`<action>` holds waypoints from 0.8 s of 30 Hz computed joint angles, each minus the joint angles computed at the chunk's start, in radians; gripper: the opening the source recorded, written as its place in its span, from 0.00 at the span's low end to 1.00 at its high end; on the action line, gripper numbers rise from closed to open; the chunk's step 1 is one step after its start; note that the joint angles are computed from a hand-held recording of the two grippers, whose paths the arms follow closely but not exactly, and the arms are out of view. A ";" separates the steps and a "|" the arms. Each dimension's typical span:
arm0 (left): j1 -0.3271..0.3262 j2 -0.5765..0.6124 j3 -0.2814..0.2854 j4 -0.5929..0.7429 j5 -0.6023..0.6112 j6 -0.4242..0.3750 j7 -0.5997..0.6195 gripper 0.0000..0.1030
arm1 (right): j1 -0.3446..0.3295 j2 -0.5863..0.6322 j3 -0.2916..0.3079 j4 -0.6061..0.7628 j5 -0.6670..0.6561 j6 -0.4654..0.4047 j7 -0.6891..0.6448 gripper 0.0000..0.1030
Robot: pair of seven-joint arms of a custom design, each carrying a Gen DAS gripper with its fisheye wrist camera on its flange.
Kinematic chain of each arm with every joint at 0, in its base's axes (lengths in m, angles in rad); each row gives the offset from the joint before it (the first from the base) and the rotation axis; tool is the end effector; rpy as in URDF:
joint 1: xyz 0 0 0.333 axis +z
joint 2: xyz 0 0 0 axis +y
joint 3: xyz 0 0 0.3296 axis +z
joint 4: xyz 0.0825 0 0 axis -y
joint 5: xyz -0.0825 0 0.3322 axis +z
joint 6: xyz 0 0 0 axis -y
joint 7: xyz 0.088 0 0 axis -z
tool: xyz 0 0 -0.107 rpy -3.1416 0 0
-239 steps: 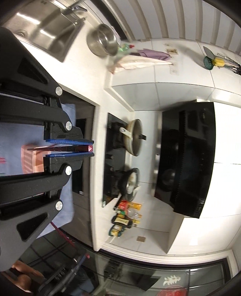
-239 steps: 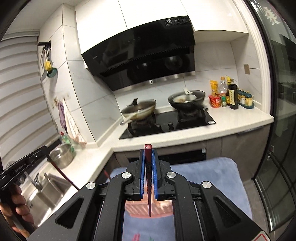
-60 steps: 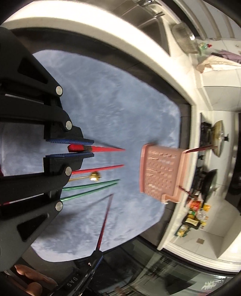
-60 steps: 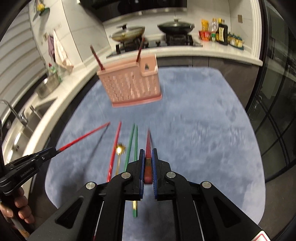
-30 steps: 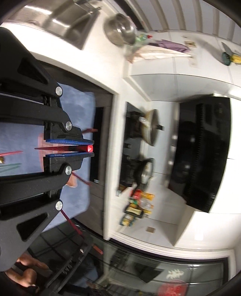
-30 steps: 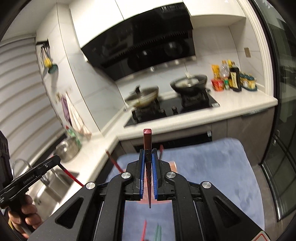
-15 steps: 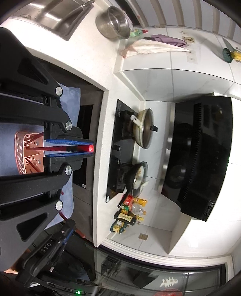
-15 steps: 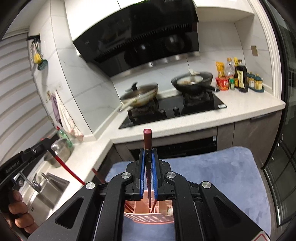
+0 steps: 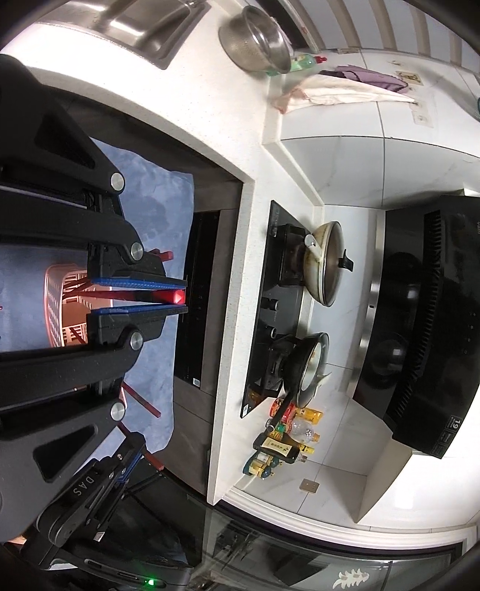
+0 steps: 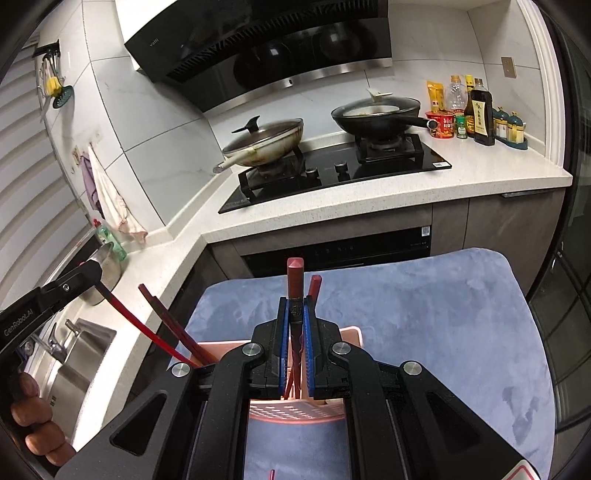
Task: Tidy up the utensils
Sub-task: 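Lower both chopsticks into the pink caddy and open both tools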
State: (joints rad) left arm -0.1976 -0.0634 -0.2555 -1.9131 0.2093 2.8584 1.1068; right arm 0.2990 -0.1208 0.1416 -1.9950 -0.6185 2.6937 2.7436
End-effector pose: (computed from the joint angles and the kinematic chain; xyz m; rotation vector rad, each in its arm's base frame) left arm 0.4795 -0.2518 0.6700 -1.5526 1.8353 -1.1763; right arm 0.4608 0.2435 0.6341 -1.3764 1.8221 -0.5857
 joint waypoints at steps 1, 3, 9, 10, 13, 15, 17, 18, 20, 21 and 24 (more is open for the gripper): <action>0.001 -0.004 0.001 -0.007 0.002 0.008 -0.007 0.08 | -0.003 -0.003 0.004 0.001 -0.017 -0.008 0.017 0.14; 0.006 -0.009 -0.002 -0.018 0.014 0.017 -0.025 0.10 | -0.008 -0.008 0.010 0.003 -0.046 -0.020 0.048 0.28; 0.031 -0.043 -0.016 -0.056 0.086 0.014 -0.112 0.29 | -0.013 -0.054 0.023 -0.025 -0.086 -0.033 0.092 0.34; 0.033 -0.049 -0.017 -0.063 0.083 0.013 -0.112 0.29 | -0.012 -0.063 0.025 -0.031 -0.085 -0.035 0.091 0.35; 0.039 -0.074 -0.022 -0.091 0.065 0.009 -0.106 0.30 | -0.011 -0.088 0.033 -0.053 -0.077 -0.035 0.093 0.35; 0.044 -0.102 -0.027 -0.123 0.053 0.013 -0.099 0.31 | -0.011 -0.108 0.041 -0.071 -0.074 -0.035 0.097 0.35; 0.048 -0.134 -0.033 -0.160 0.034 0.016 -0.084 0.31 | -0.007 -0.136 0.053 -0.095 -0.069 -0.047 0.092 0.35; 0.050 -0.149 -0.036 -0.177 0.022 0.017 -0.076 0.31 | -0.007 -0.150 0.063 -0.108 -0.072 -0.057 0.095 0.35; 0.056 -0.180 -0.042 -0.219 -0.004 0.018 -0.059 0.31 | -0.003 -0.180 0.079 -0.140 -0.071 -0.072 0.100 0.38; 0.057 -0.196 -0.045 -0.240 -0.019 0.017 -0.050 0.31 | 0.001 -0.198 0.088 -0.160 -0.068 -0.083 0.101 0.40; 0.058 -0.253 -0.057 -0.322 -0.062 0.001 -0.027 0.31 | 0.025 -0.244 0.109 -0.220 -0.038 -0.124 0.088 0.40</action>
